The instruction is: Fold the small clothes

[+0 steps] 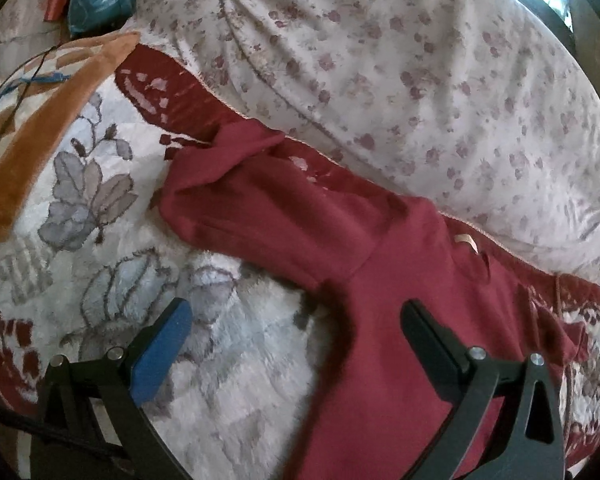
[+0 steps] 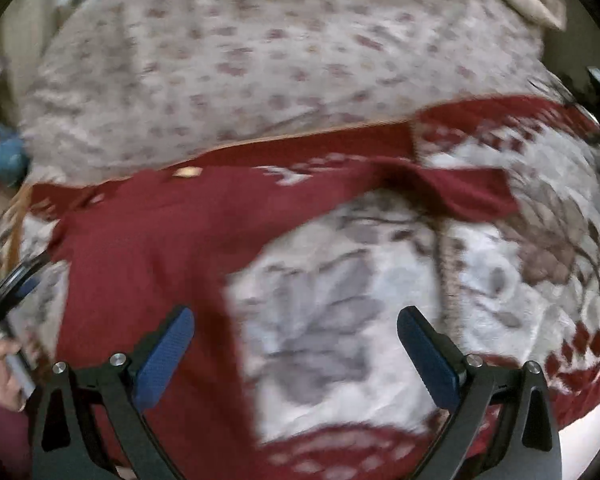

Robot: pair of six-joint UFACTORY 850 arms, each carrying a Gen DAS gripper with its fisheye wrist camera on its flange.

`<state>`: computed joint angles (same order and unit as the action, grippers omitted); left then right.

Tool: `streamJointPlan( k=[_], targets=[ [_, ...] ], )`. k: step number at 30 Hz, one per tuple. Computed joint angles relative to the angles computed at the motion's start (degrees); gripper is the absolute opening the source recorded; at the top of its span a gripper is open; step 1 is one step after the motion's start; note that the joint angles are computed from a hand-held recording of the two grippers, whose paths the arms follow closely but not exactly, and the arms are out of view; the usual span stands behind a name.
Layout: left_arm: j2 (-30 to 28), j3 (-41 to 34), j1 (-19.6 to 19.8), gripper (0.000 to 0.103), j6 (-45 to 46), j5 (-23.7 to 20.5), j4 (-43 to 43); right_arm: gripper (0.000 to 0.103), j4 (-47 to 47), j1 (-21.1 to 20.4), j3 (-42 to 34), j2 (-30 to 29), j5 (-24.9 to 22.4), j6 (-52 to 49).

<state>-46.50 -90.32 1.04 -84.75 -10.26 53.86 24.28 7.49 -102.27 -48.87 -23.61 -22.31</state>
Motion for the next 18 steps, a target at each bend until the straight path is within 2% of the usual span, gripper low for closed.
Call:
streamJointPlan(
  k=[2,5,8,12,16,18],
  targets=[
    [-0.02,-0.48,-0.34,0.103,3.21,-1.55,-1.66,0.103,3.26,1.83,1.1,1.34,-0.85,-4.68],
    [0.38,0.09,-0.69,0.103,-1.42,-2.67,4.52,0.103,9.97,4.37,-0.78,0.69,-3.51,-11.64],
    [0.79,0.67,-0.72,0.103,-4.68,-3.23,8.57,0.103,12.11,6.91,-3.63,-1.04,-3.43,-13.92],
    [0.83,0.8,-0.99,0.103,-7.83,-5.2,13.51,0.103,3.81,10.67,-10.0,-5.73,-0.26,-6.87],
    [0.2,-0.07,-1.12,0.103,-4.26,-7.27,12.48,0.103,-5.32,12.47,-19.47,-12.42,-1.15,1.82],
    [-0.35,-0.92,-1.15,0.103,-1.21,-8.65,10.44,0.103,-10.32,13.25,-22.29,-14.65,0.01,6.93]
  ],
)
